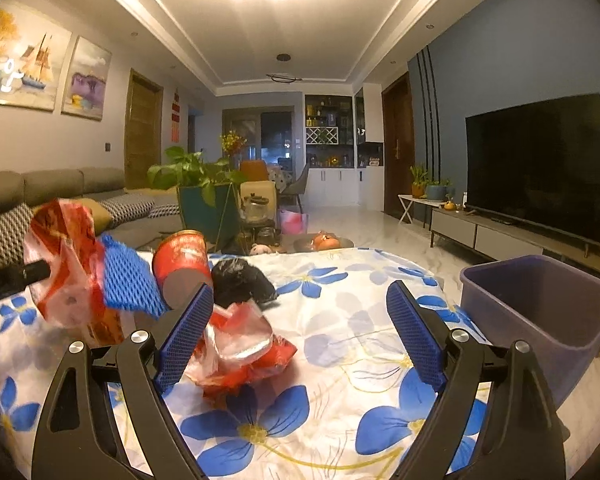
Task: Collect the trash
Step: 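Grasp the red-and-white snack bag with the left gripper while the right gripper grasps a clear-red plastic bag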
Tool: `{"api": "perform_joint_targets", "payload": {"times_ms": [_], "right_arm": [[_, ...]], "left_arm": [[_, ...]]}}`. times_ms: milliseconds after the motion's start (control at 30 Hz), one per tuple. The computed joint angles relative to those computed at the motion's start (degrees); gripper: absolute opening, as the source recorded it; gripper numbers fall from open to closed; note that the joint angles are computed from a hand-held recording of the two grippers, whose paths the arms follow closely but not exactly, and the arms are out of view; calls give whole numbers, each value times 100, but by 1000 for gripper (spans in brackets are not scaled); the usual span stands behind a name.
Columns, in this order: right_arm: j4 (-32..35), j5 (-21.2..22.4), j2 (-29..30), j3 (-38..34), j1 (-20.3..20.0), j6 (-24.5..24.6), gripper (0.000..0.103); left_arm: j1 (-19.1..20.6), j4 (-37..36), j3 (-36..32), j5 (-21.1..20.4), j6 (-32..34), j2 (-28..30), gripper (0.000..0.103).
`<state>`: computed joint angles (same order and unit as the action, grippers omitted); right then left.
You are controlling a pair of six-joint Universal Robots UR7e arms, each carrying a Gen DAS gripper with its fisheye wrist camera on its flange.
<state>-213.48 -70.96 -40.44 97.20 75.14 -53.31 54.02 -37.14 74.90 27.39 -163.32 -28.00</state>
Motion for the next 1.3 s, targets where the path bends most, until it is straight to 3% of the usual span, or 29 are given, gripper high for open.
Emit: {"api": "perform_joint_targets", "payload": {"times_ms": [200,500,800,900,1100,1300], "right_arm": [[230,55,8,-46,-25,-86,86],[700,-216,29,-139,63,-365,92],[1339,-533,-7,-296,144,-409,94],[1539,-638,-14,-328,181,-527,86],[2252,-1019,-21,-523,272,-532,46],[2213,-991,-83,-421,258,-479,41]], "left_arm": [[74,478,-225,209,-333,91,35],[0,-70,-99,238,234,80,7],[-251,-1004,436,227,830,-116,4],[-346,-1370,663,167,1077,-195,4],[-469,-1660,1023,91,1031,-348,4],[-544,-1474,1086,87,823,-357,4]]}}
